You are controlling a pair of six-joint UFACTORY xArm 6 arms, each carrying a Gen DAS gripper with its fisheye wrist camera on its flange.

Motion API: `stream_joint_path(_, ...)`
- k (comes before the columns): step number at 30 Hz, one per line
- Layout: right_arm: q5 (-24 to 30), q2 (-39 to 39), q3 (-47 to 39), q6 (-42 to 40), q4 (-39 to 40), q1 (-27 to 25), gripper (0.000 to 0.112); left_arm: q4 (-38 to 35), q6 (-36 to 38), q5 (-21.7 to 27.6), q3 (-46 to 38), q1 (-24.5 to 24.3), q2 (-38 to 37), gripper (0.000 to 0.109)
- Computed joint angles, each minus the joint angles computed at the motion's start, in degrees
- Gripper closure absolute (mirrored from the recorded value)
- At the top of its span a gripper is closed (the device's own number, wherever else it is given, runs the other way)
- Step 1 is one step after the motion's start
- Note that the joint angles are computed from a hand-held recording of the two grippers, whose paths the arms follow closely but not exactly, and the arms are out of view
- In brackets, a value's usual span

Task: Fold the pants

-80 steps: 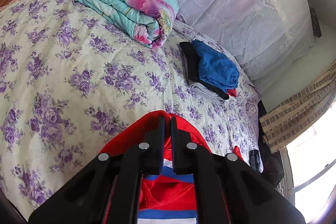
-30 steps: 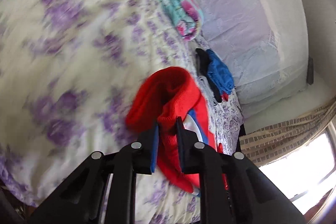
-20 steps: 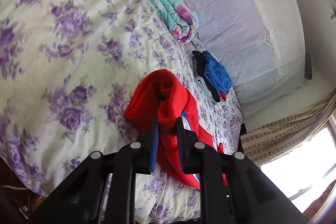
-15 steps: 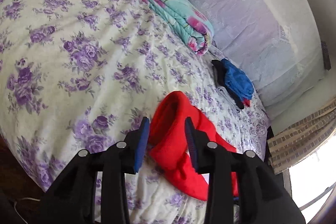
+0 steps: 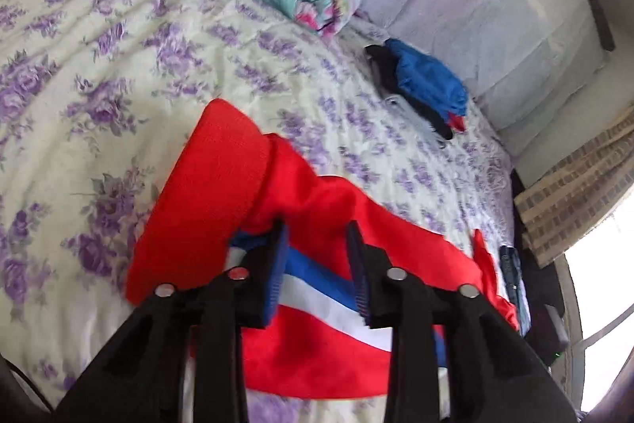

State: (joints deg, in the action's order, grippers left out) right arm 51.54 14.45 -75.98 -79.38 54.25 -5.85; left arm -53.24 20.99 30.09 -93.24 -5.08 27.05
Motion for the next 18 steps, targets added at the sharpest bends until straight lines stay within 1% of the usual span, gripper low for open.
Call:
stream_joint_path(1,0.2,0.0,0.1,0.3,0.4,-0.1,0.103,0.0,0.4,-0.8,-2.0,0.1,2.1,0.107)
stream_joint_path(3,0.7,-0.2,0.2,1.4,0.7,-0.4,0.100,-5.0,2.7,2.2,-6.8,1.2,5.5,0.107)
stream_joint_path(4,1.3,-0.3,0.1,2.5,0.6,-0.6,0.094,-5.8,2.8,2.9,-8.0,1.4,6.3,0.107)
stream_joint_path(5,3.1,-0.4,-0.4,4.0,0.3,-1.2,0.075,-5.9,3.3,2.6,-8.2,1.3,6.6,0.107)
stream_joint_path(6,5.2,-0.7,-0.8,5.7,0.3,-2.0,0.066,-6.3,5.0,1.6,-7.7,0.9,6.3,0.107)
stream_joint_path(7,6.6,-1.6,-0.7,7.1,1.5,-3.0,0.061,-7.6,7.8,0.6,-6.6,0.7,5.7,0.107)
stream_joint_path(9,7.6,-3.4,-0.5,7.5,5.9,-5.4,0.061,-13.3,15.0,-0.1,-4.3,0.6,4.4,0.107)
stream_joint_path(10,6.7,-3.6,-1.4,9.1,7.3,-6.3,0.061,-16.9,17.9,0.5,-3.5,0.9,3.9,0.107)
stream_joint_path(11,3.8,-3.4,-2.7,12.3,7.7,-6.6,0.061,-20.3,20.2,1.5,-3.1,1.4,3.7,0.107)
stream_joint_path(12,-1.5,-2.6,-4.4,17.4,5.6,-5.9,0.061,-22.1,20.9,2.5,-3.2,1.8,3.7,0.107)
stream_joint_path(13,-7.5,-1.2,-6.4,23.4,1.2,-5.0,0.061,-23.5,21.4,3.3,-3.2,2.1,3.8,0.107)
stream_joint_path(14,-13.3,0.7,-8.3,29.3,-4.8,-4.0,0.060,-24.5,21.8,3.8,-3.3,2.3,3.9,0.107)
stream_joint_path(15,-16.7,3.1,-10.7,35.3,-10.8,-3.2,0.060,-25.3,22.3,4.3,-3.2,2.5,3.9,0.107)
stream_joint_path(16,-17.8,6.3,-14.2,40.9,-16.8,-2.8,0.060,-25.8,22.6,4.7,-3.1,2.6,3.8,0.107)
stream_joint_path(18,-17.9,12.1,-21.0,51.8,-27.9,-2.5,0.060,-26.8,23.3,5.6,-3.1,2.9,3.8,0.107)
